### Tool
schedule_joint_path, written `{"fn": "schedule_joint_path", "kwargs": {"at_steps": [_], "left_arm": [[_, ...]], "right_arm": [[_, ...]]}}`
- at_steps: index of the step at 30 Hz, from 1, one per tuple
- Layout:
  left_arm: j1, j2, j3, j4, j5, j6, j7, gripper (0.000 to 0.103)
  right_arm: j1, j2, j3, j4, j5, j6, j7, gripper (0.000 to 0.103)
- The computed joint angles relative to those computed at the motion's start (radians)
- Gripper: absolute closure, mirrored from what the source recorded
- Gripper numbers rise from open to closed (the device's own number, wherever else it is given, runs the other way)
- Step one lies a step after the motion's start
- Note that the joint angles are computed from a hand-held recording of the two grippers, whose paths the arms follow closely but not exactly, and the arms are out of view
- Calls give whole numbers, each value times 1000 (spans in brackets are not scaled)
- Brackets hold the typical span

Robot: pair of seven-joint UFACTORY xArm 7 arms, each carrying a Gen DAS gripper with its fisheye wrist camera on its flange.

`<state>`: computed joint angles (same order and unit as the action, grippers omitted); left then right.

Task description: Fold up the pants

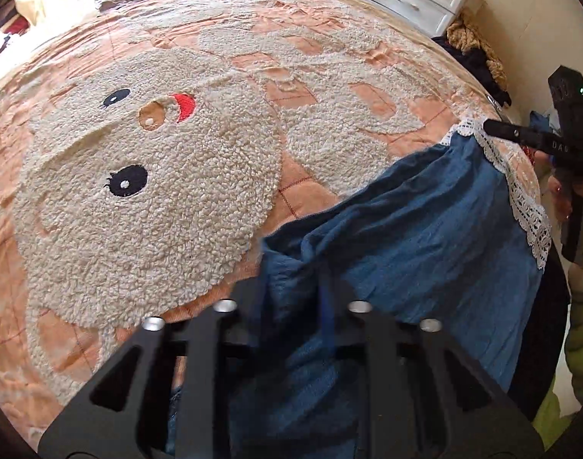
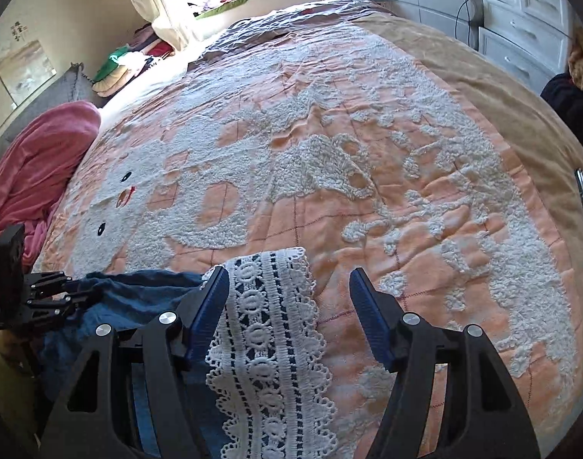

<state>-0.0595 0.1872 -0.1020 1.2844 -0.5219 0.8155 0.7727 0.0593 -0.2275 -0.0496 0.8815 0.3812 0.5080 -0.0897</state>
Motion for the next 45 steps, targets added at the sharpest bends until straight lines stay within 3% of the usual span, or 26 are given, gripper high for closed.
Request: {"fn": "schedule_joint_path", "kwargs": {"at_steps": [3, 6, 8, 9, 11, 13, 16, 18, 20, 26, 31, 36, 40, 42, 43, 45], "left_arm": [[22, 32, 0, 44, -76, 1, -18, 97], [30, 56, -4, 69, -84, 17, -33, 97], [33, 53, -10, 54, -79, 26, -14, 97], [38, 45, -11, 44, -92, 27, -6, 96], [59, 49, -10, 59, -140, 85, -3, 80], [67, 51, -7, 63, -163, 108, 9, 76], [49, 37, -7, 38, -140, 78, 16, 77], [41, 33, -9, 34, -135, 73, 18, 91], [39, 32, -8, 34, -139, 76, 15, 96], [39, -1, -5, 5, -197, 16, 37, 99], [0, -1, -8, 29, -146, -68, -8, 99], [-55, 39, -13, 50, 14, -181, -125, 100], [-61, 88, -19, 61, 95, -205, -198, 99], [-57, 91, -24, 46, 110, -238, -206, 91], [-50, 92, -30, 44, 105, -242, -205, 91], [-34, 91, -40, 45, 82, -237, -202, 87]], "right_arm": [[22, 11, -25, 1, 94, 3, -55, 39], [36, 21, -32, 8, 171, -4, -124, 39], [37, 33, -28, 19, 187, 13, -149, 45], [36, 42, -28, 26, 196, 27, -164, 54], [28, 56, -17, 31, 184, 45, -178, 58], [23, 69, -8, 39, 180, 48, -195, 61], [21, 80, -7, 44, 232, 54, -238, 69], [24, 66, -2, 27, 253, 44, -277, 75], [31, 40, 7, -1, 260, 20, -302, 77], [60, -63, 31, -100, 188, -147, -277, 81], [-30, -89, 127, -116, -82, -283, -69, 82], [-108, 27, 170, -11, -322, -261, 89, 82], [-69, 157, 113, 75, -331, -155, 117, 75], [-55, 179, 87, 86, -308, -145, 111, 70], [-31, 178, 60, 84, -274, -146, 93, 64], [-68, 162, 82, 68, -285, -169, 134, 51]]}}
